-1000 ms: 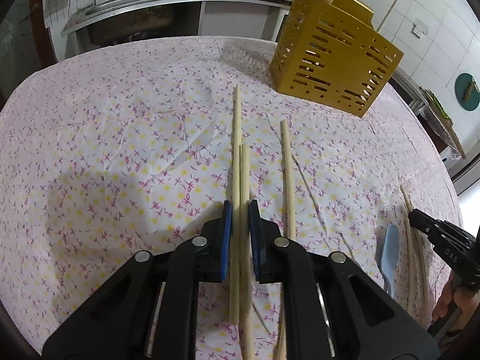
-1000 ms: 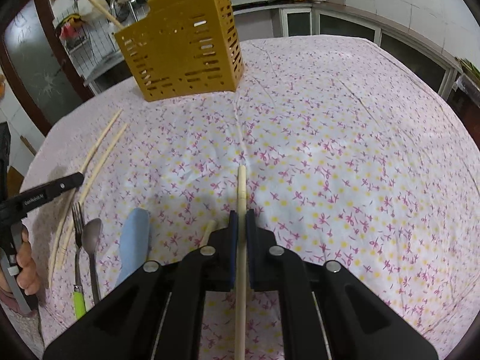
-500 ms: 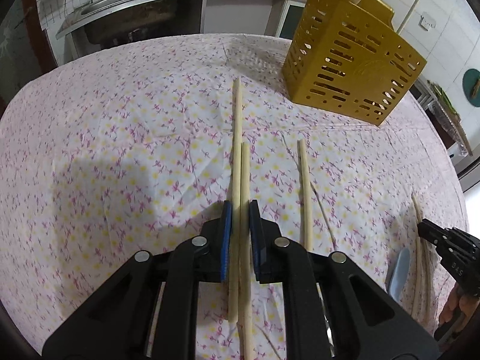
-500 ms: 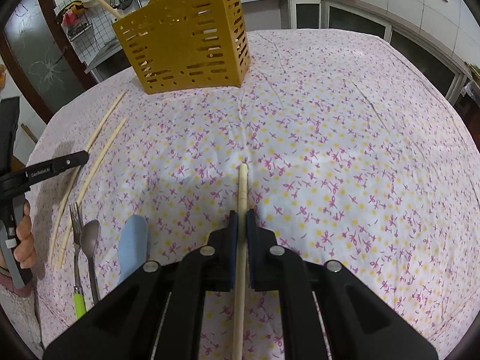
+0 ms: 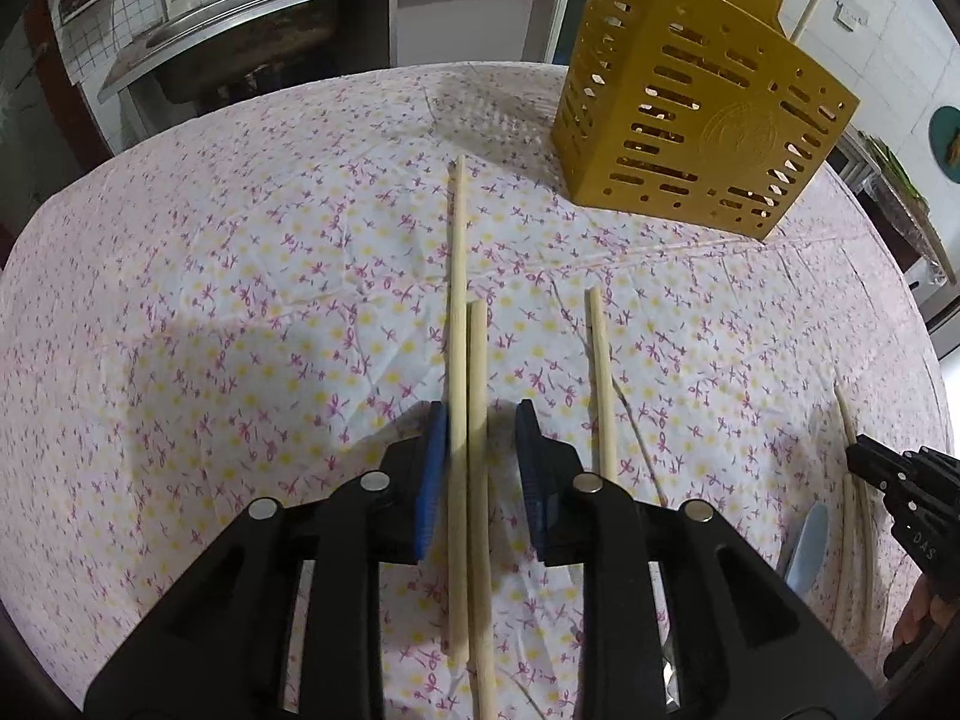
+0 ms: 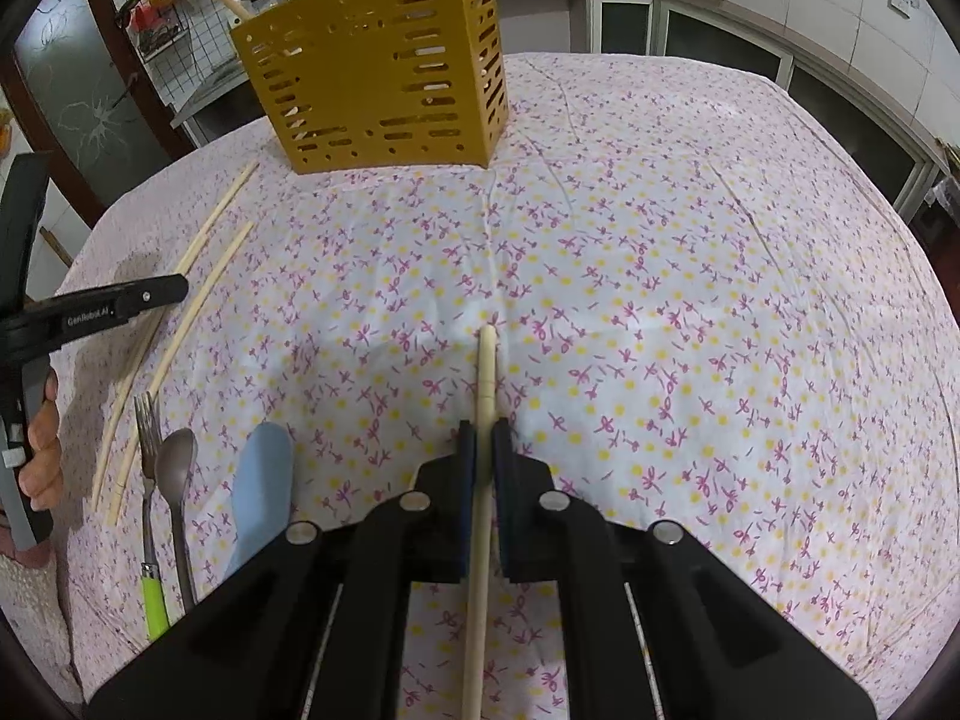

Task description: Organize utensils

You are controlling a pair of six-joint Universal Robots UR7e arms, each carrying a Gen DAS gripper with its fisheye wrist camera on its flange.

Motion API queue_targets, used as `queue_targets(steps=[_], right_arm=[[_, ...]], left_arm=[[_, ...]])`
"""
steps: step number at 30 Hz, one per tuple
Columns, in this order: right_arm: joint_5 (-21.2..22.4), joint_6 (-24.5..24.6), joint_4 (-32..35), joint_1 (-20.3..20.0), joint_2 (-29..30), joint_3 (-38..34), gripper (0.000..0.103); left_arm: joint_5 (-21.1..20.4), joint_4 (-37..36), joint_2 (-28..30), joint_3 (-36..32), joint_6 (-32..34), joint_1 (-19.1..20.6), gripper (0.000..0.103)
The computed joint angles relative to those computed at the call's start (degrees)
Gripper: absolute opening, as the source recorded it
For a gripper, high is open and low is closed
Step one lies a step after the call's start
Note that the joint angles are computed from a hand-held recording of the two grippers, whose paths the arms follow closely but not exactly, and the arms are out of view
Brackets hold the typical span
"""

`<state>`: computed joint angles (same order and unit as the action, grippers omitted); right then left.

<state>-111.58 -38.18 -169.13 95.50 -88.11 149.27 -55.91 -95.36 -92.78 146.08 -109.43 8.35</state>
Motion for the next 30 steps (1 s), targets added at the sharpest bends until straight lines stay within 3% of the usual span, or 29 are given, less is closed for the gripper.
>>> queue_targets(steps=[4, 10, 11, 18, 30], right_arm=[[0.97, -0.03, 1.03, -0.76, -0.57, -0.24, 0.007], [1.27, -0.22, 1.07, -1.08, -0.70, -0.25, 0.007], [1.35, -0.16, 1.18, -1.13, -0.76, -0.26, 0.007], [1.40, -0.28, 0.78, -1.32, -1.10, 0.13, 0.007], [2.30, -0.77, 2.70, -2.13, -2.06, -0.20, 0.007]], left_arm=[[1.10, 0.75, -1.56, -0.39, 1.19, 1.53, 0.010], [1.35, 3.71, -3.62, -0.18, -0.91, -0.19, 0.010], [0.97, 4.80, -4.27, -0.17, -1.64, -1.21, 0.000], [-1.53, 6.47, -3.73, -0.44, -3.80, -4.70, 0.000], [1.57, 3.21, -9.15, 1.63, -1.64, -0.66, 0.000]])
